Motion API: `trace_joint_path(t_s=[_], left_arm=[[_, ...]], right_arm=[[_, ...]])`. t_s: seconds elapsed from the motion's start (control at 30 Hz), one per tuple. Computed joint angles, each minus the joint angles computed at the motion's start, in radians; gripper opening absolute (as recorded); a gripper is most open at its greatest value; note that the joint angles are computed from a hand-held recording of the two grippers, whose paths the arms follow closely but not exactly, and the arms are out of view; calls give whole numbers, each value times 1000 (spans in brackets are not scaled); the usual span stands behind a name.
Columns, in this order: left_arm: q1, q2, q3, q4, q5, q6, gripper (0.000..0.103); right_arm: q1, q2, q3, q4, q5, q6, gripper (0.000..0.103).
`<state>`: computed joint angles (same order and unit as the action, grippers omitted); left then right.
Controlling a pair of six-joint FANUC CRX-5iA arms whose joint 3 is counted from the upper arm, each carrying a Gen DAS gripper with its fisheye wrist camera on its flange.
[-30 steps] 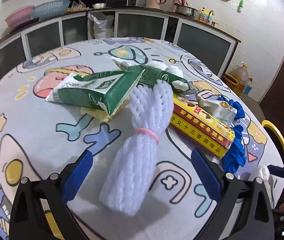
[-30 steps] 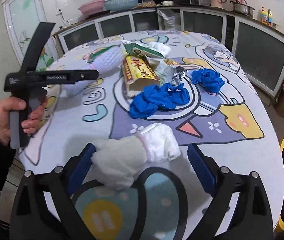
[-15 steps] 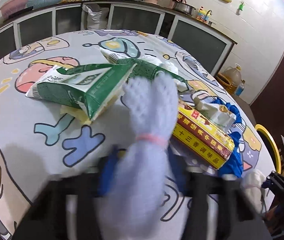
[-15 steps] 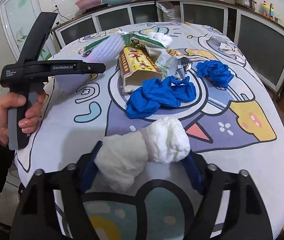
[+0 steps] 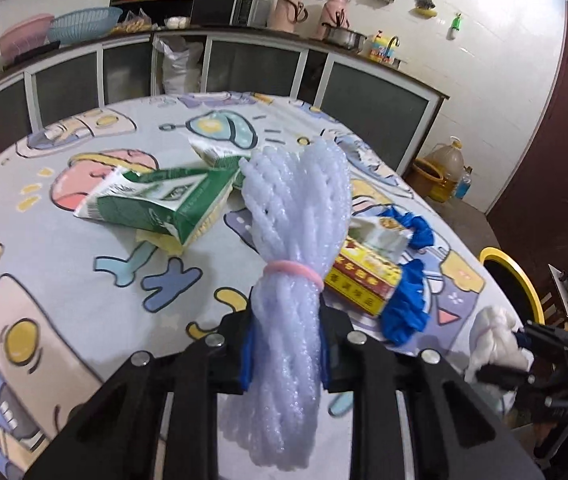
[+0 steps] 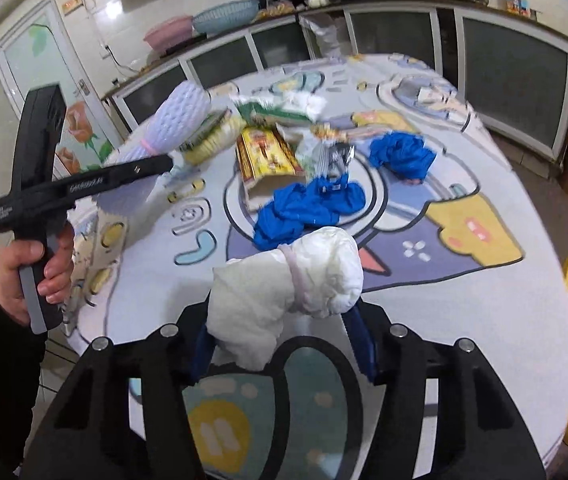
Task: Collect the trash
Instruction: 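Carry the net and cloth bundle over the bin and open both tools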
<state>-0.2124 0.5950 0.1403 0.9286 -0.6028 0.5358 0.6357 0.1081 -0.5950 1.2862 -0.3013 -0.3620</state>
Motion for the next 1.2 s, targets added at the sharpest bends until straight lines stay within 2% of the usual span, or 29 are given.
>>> trace_joint_path(t_s=[0.2,0.5,0.67,0.77,1.0,1.2], left_arm=[[-3,-99,-133,102,31,-115,22],[-47,-149,-215,162,27,-179,22],[-95,-127,-191,171,-11,-195,22],[-124,-107,-162,159,-29,-192,22],[-203,-34,-49,98,-89,-152,22],[-261,23,45,62,-129,-122,23]], right_arm=[[-14,-77,-67,135,-13,-112,54],[-3,-178,-163,170,-85,-198,54],[24,-262,-235,128,-180,-216,54],[51,-323,-282,75,-269,-220,54],[111,-457,-374,-42,-469,-248,55],[138,-546,-427,-125,-586,-266,55]])
